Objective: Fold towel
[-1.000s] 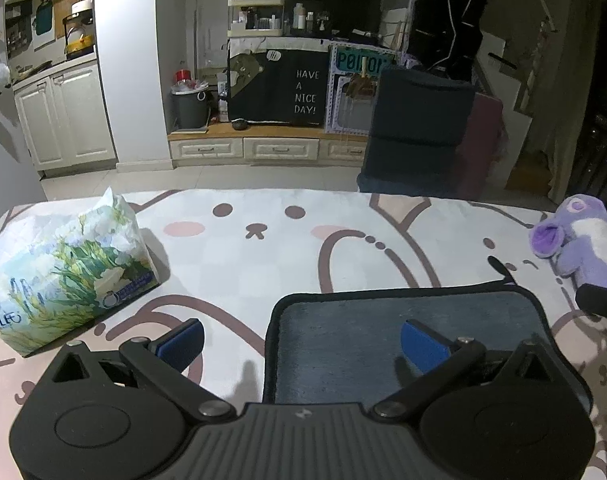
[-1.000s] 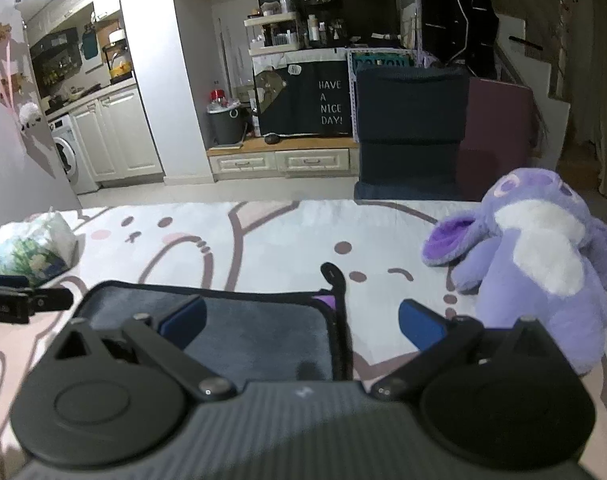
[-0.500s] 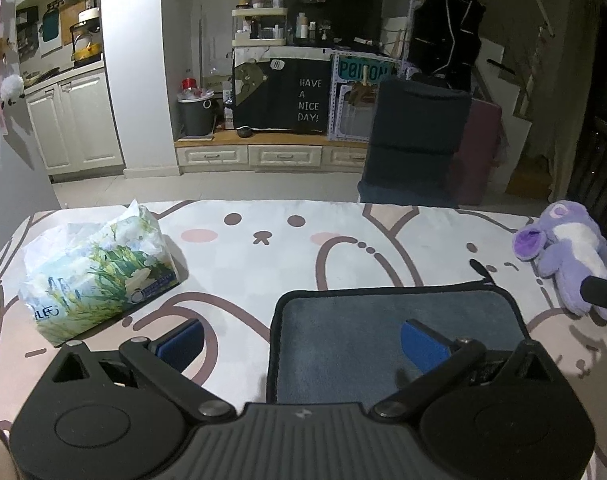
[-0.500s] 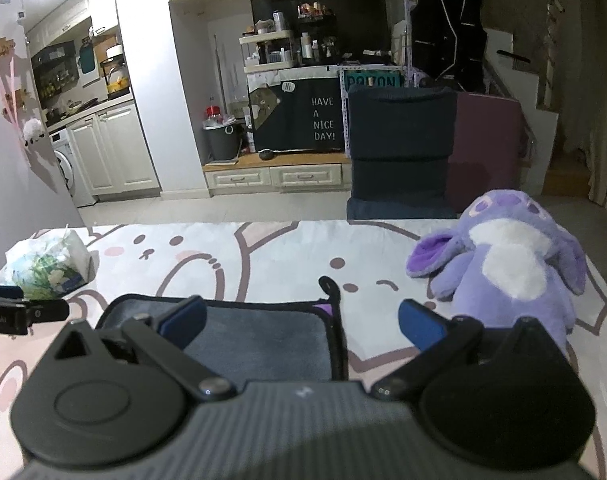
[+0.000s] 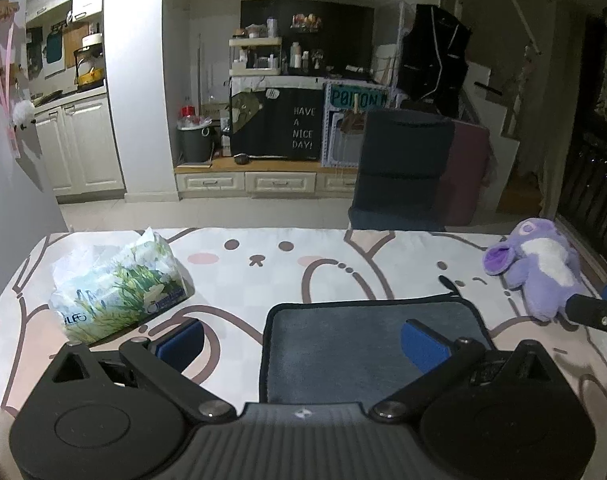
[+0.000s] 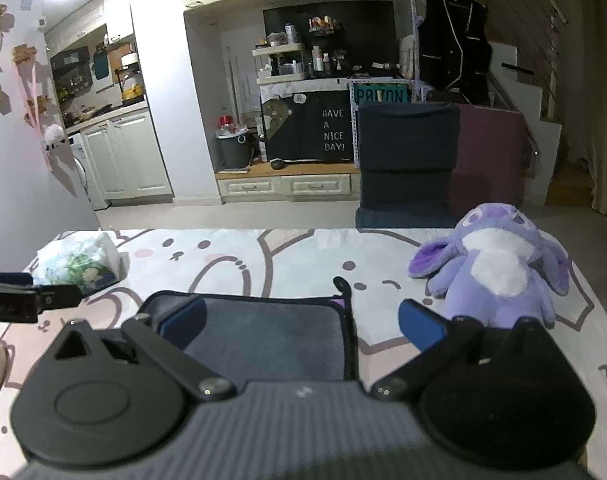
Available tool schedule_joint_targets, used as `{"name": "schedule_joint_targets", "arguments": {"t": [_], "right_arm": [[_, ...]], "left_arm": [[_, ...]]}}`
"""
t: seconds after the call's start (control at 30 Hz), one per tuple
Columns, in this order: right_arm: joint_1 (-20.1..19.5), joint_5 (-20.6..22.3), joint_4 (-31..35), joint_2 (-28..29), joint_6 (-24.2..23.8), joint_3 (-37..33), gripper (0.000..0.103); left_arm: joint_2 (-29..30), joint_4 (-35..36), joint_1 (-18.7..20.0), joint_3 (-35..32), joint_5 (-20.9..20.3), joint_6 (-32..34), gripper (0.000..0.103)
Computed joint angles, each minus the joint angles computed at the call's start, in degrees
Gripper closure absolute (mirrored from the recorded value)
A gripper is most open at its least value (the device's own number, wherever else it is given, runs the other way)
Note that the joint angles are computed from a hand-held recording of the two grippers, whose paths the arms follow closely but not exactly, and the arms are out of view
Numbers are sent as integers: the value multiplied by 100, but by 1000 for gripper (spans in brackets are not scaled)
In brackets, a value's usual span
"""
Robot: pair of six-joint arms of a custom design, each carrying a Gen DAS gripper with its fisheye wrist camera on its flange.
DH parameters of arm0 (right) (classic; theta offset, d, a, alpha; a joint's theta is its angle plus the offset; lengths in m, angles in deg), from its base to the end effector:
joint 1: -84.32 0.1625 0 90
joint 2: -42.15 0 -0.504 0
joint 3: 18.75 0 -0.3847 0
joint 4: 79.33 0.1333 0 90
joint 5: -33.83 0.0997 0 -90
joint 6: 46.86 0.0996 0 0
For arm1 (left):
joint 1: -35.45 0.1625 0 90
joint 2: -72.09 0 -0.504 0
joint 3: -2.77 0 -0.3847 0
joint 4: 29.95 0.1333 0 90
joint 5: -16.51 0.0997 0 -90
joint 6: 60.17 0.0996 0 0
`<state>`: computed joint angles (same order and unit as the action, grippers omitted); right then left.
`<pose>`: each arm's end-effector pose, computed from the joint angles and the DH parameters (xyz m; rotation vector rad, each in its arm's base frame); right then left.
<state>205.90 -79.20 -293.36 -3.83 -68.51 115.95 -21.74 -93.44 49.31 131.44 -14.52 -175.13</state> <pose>0.3386 -0.3707 0.1231 1.0383 -2.4573 0.8910 -0.2242 -0.2805 0.3335 -0.0303 1.9964 -1.1740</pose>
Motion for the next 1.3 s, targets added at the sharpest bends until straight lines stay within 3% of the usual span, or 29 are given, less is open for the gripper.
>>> {"name": "schedule_joint_targets", "arguments": {"t": [0.6,1.3], "right_arm": [[581,-62,-22,-659,355,771,0],[1004,-232,148,-1280,590,1403,0]], "left_arm": [[119,664,-1175,-111,-867,-532,0],[385,555,-2150,-114,-1597,-632,0]]}}
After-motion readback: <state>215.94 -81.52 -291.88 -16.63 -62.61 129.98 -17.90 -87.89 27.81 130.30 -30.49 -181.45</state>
